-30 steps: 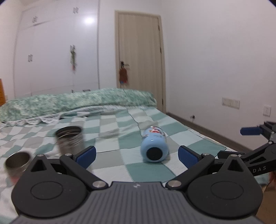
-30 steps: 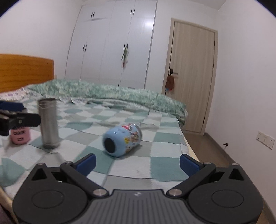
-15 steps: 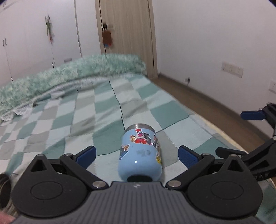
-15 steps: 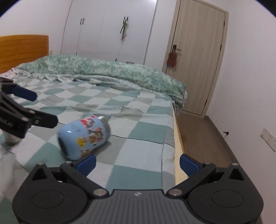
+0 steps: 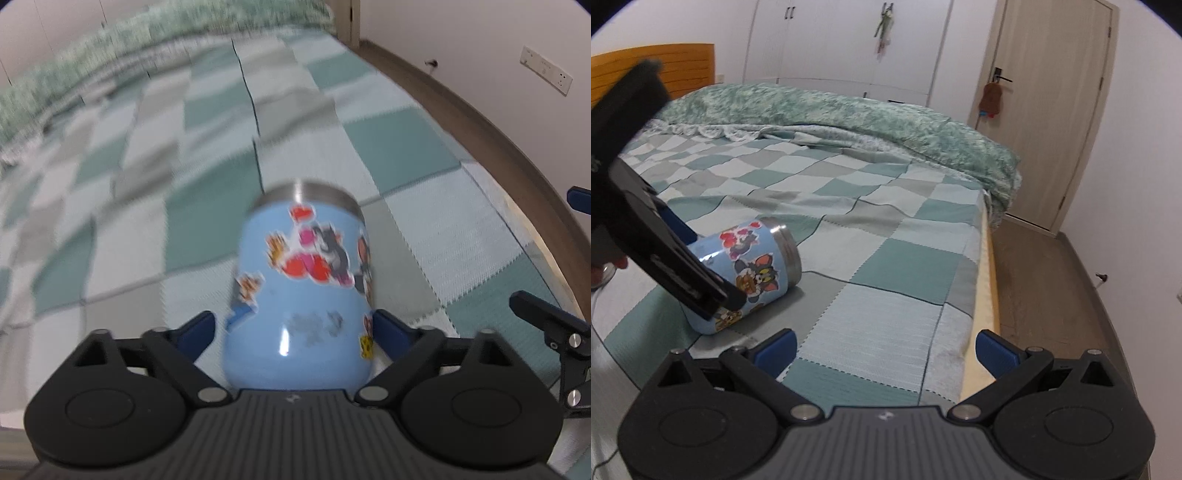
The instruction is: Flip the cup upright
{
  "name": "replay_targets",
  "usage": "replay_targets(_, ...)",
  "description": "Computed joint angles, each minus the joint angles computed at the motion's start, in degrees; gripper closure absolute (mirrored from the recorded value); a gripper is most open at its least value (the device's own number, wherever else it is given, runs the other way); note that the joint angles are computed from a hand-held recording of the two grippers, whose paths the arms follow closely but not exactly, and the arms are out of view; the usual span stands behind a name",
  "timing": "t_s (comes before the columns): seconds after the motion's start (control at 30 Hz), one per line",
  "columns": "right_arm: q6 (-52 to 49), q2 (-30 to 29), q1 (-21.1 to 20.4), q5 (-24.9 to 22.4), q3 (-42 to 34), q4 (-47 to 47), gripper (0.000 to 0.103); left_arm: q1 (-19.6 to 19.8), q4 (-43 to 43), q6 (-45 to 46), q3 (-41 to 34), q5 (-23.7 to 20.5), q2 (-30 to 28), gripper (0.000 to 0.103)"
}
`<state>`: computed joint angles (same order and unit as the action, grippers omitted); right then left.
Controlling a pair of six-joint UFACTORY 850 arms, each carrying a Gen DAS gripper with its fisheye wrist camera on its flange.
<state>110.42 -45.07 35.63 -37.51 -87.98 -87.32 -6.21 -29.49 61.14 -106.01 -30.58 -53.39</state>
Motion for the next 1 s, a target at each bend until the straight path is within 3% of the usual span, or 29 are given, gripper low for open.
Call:
replay_targets(0.3,2.7,0.5,0.4,0.7,1.2,-3.1,0.000,0.4,-4.9,5.1,3.8,3.1,2.1,0.018)
replay_targets(0.53,1.9,2.4,2.1,-1.2,2.7,-1.5,0.000,1.6,-10.4,11.0,8.3,2.2,6.1,0.019)
replay_targets(0.87,-0.9,4.9,8.4,-7.1,3.3,3.5,0.000,6.4,-31.0,34.6,22.2,0.0,16.7,0.019)
replay_targets(1.0,-3.4,5.1,11.2,-9.4,2.2,6.5,0.000,9.5,-35.5,40.0,27.1,-2.4,20.7,0.019)
